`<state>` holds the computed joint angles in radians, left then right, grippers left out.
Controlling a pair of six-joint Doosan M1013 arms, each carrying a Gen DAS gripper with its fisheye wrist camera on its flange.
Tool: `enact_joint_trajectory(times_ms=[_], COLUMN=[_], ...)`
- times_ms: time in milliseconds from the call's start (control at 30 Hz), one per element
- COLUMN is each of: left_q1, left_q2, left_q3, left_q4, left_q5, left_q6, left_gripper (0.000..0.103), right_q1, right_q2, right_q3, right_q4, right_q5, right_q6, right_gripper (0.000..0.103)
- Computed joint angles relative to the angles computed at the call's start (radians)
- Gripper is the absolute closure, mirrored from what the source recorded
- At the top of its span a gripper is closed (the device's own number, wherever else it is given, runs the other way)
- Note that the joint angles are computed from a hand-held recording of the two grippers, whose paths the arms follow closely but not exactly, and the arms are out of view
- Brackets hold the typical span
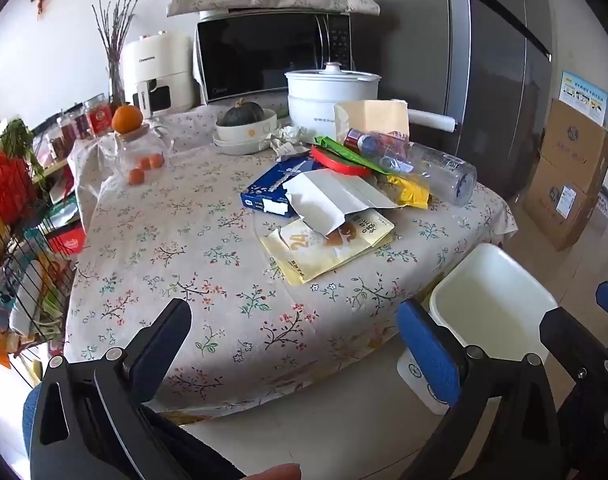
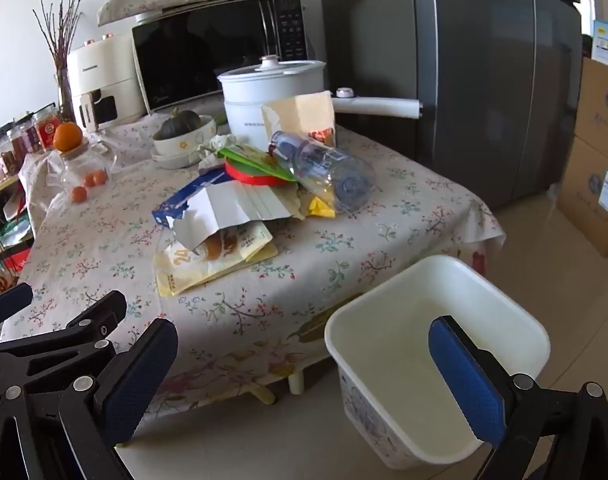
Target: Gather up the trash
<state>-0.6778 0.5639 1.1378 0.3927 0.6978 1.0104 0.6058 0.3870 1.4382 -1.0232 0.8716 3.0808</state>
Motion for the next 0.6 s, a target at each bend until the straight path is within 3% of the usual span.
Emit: enact_joint_trajectory(times_ms=[100, 167, 300, 367, 600], left_q1=[-0.025, -0.025, -0.023, -0.023, -0.018], left_q2=[-0.006, -0.003, 0.004, 0.007, 0.003], left_q3=[0.016, 0.009, 0.002, -0.003, 0.004], left_q4=[0.123, 0.103, 0.074, 0.063, 0.036], left_q5=[-0.01, -0.004, -0.007, -0.007, -0.028], left_q6=[-0.054, -0.047, -0.033, -0.019, -0.007], left_gripper=[0.0, 0.0, 0.0, 0.0, 0.0], right_q1=[0.009, -0.002, -0.013, -0.023, -0.03], right_q2=[-0.006, -0.047, -0.049, -0.016, -0.021], right_q3=[0.014, 0.084, 0.092, 0.023, 0.031], right_q4=[-0.046, -0.061, 0.003, 0.096, 0.093], right_q5=[0.001, -0.062, -0.051, -0.003, -0.016], right_q6=[0.056, 0.155, 0.086, -0.018, -0.005], right_gripper=[0.0, 0.0, 0.0, 0.0, 0.0])
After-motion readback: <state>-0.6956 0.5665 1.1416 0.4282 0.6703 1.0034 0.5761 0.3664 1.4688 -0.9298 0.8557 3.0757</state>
